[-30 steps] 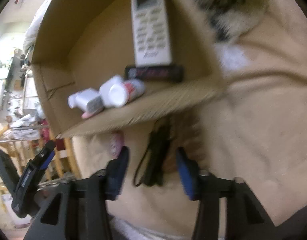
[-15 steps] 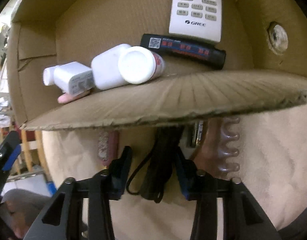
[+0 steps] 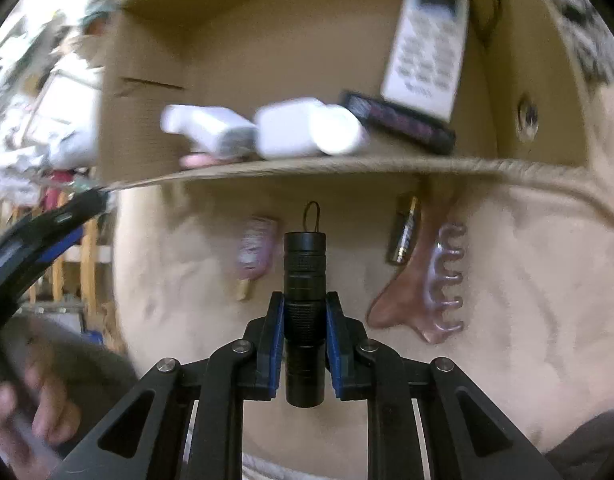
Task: Organize rigid objects
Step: 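Grasp the black flashlight with its cable beside the box with the right tool, then lift the flashlight with the right tool while the left tool grasps the small pink perfume bottle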
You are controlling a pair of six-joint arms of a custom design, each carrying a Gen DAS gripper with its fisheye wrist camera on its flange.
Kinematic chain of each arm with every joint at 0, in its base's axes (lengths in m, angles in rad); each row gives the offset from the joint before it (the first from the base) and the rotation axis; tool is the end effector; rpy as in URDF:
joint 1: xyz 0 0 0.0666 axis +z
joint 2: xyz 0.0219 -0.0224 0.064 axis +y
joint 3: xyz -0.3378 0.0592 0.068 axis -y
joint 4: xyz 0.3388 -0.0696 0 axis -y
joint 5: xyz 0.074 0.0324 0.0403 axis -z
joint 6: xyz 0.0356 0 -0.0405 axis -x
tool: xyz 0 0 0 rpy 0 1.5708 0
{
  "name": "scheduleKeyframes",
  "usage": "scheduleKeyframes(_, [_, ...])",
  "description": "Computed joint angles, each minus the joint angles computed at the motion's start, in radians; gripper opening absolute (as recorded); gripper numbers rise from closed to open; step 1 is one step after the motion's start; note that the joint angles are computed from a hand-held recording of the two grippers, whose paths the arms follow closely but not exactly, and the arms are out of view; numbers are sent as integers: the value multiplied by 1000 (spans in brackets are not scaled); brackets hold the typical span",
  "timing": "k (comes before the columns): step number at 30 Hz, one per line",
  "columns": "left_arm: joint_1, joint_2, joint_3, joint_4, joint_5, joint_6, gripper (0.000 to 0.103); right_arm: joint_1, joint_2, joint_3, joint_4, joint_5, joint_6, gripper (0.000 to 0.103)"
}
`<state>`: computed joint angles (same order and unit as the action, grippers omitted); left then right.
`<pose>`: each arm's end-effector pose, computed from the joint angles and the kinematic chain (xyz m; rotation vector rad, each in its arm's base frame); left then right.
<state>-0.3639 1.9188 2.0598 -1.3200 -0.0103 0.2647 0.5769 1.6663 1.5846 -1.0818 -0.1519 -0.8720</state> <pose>0.5403 -0.2058 0.3712 0.1341 2.7584 -0.1559 0.4185 0.2783 0.3324 0.3791 2.8590 0.5590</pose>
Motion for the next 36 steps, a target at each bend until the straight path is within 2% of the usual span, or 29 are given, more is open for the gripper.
scheduleKeyframes(3, [-5,1,-1,1,-9,-7,68,-3,-34,22,15,32,68,21])
scheduleKeyframes(9, [-13,-1,-16,6,-29,-19,68,-12,-137,32,74,181,218,21])
scheduleKeyframes(13, [-19,-7,-36,22,-47,-33,68,-9,-186,6,191,284,296,21])
scheduleKeyframes(15, [-23,-9,-47,30,-49,-44,68,-43,-219,-23,246,302,345,21])
scheduleKeyframes(17, [-28,-12,-59,38,-50,-55,68,-50,-230,-50,285,326,332,21])
scheduleKeyframes(20, [-39,-12,-72,44,-61,-77,68,-66,-234,-70,292,304,276,21])
scheduleKeyframes(28, [-102,18,-64,34,-98,-118,68,-76,-264,-98,307,302,269,21])
scheduleKeyframes(36, [-188,99,-17,27,-114,-149,68,-91,-256,-97,310,279,265,21])
